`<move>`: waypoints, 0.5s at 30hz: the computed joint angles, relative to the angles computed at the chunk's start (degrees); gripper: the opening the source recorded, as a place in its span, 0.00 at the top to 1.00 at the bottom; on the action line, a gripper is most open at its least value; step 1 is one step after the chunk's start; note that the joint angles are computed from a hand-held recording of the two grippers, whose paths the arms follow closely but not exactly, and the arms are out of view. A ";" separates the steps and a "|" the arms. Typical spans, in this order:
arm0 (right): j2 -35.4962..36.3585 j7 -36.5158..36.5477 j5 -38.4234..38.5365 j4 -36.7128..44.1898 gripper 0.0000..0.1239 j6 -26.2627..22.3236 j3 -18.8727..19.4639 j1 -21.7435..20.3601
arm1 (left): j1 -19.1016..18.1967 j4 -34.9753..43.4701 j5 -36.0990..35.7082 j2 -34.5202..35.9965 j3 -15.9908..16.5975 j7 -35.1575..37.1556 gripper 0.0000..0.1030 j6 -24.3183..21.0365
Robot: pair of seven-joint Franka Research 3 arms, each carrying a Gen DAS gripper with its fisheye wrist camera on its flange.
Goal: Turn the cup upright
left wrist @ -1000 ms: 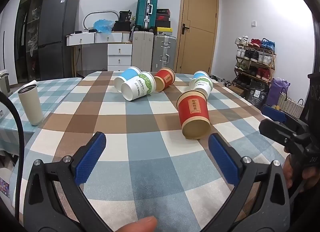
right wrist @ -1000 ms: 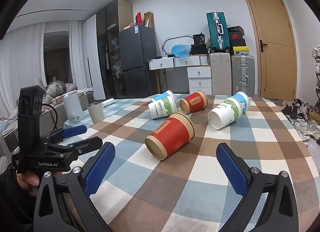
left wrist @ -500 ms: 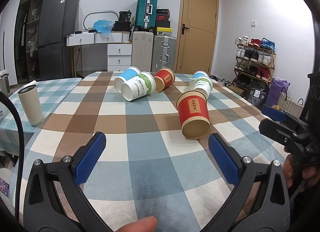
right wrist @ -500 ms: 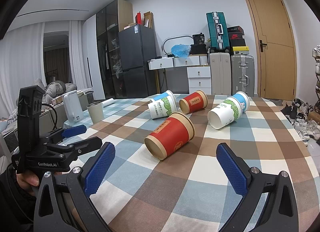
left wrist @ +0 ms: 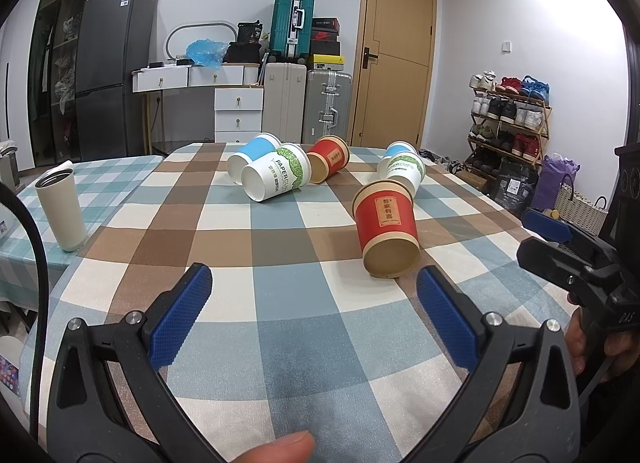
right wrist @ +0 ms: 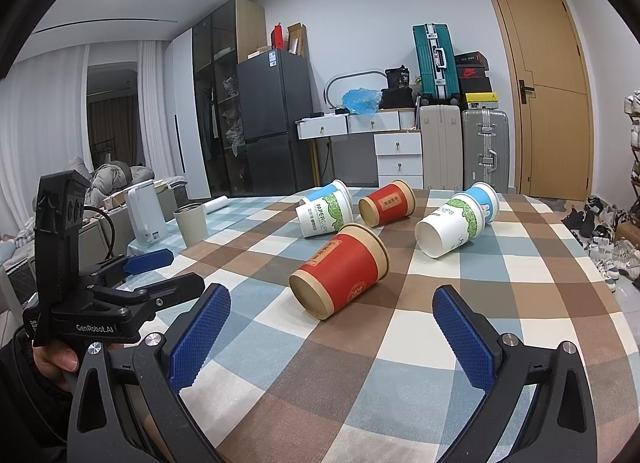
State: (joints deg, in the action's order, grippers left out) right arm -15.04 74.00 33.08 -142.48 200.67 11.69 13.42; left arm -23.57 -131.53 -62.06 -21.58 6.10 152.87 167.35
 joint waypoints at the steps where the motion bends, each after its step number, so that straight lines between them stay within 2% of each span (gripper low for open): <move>1: 0.03 -0.06 0.14 0.00 0.17 0.15 0.17 -0.14 | -0.01 0.04 -0.02 0.01 0.05 0.12 0.01 -0.10; 15: 0.03 0.19 -0.25 -0.03 0.17 0.08 -0.06 -0.02 | 0.17 0.05 -0.19 0.03 -0.12 0.31 0.01 -0.09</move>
